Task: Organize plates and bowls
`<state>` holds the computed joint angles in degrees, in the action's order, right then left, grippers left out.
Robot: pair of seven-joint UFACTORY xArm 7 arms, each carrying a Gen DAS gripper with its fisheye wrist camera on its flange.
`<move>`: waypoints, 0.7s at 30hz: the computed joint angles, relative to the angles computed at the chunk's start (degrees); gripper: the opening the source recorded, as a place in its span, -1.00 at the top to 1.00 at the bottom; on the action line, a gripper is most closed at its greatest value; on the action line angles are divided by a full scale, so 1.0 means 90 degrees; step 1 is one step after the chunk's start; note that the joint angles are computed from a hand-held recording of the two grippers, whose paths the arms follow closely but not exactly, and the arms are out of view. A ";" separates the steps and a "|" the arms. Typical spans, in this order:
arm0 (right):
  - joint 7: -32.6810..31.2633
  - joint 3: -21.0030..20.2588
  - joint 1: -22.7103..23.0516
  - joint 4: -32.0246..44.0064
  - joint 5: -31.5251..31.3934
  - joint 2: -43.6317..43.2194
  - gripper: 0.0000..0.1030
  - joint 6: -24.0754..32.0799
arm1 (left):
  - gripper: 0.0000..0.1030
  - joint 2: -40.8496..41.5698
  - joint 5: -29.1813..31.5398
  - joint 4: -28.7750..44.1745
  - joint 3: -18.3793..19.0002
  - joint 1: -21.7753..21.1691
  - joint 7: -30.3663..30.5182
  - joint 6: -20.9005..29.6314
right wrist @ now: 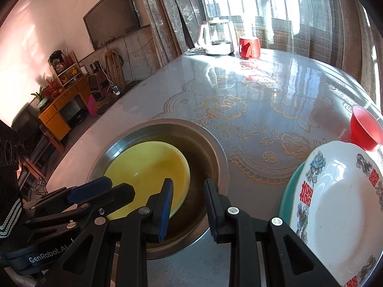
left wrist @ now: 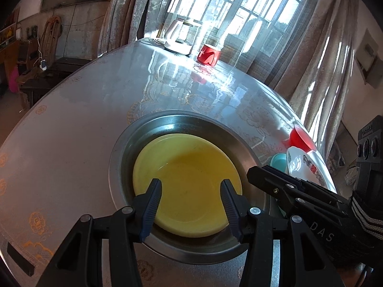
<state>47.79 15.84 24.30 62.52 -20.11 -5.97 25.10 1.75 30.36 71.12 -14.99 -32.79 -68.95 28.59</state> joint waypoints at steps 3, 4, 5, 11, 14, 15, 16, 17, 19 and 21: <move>0.0332 0.0009 -0.0103 -0.0142 -0.0157 -0.0197 0.48 -0.0057 | 0.00 0.0177 -0.0001 0.0195 -0.0006 -0.0049 0.0114 0.0048; 0.0442 0.0022 -0.0151 -0.0184 -0.0211 -0.0259 0.48 -0.0051 | 0.00 0.0245 -0.0004 0.0277 0.0002 -0.0079 0.0166 0.0097; 0.0548 0.0038 -0.0198 -0.0212 -0.0250 -0.0310 0.48 -0.0032 | 0.00 0.0315 -0.0017 0.0358 0.0016 -0.0110 0.0220 0.0138; 0.0683 0.0013 -0.0374 -0.0485 -0.0042 -0.0539 0.48 -0.0065 | -0.02 0.0713 -0.0133 0.0845 0.0150 -0.0299 0.0540 0.0247; 0.0668 0.0004 -0.0429 -0.0624 0.0123 -0.0626 0.48 -0.0110 | -0.02 0.0964 -0.0297 0.1139 0.0213 -0.0398 0.0850 0.0302; 0.0646 -0.0005 -0.0443 -0.0669 0.0182 -0.0649 0.48 -0.0138 | -0.02 0.1061 -0.0370 0.1257 0.0236 -0.0434 0.0940 0.0372; 0.0616 -0.0009 -0.0457 -0.0679 0.0234 -0.0656 0.48 -0.0139 | -0.02 0.1149 -0.0480 0.1342 0.0254 -0.0453 0.1042 0.0370; 0.0608 -0.0002 -0.0476 -0.0693 0.0261 -0.0669 0.48 -0.0137 | -0.02 0.1235 -0.0579 0.1423 0.0273 -0.0477 0.1139 0.0360; 0.0596 0.0007 -0.0512 -0.0735 0.0301 -0.0714 0.48 -0.0153 | -0.02 0.1399 -0.0702 0.1621 0.0336 -0.0548 0.1279 0.0436; 0.0601 0.0027 -0.0552 -0.0778 0.0310 -0.0766 0.48 -0.0166 | -0.02 0.1541 -0.0847 0.1792 0.0379 -0.0595 0.1444 0.0446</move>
<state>53.20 16.09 19.32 55.51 -17.32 -12.86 23.60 15.62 22.74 87.24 -11.58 -38.14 -55.95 32.61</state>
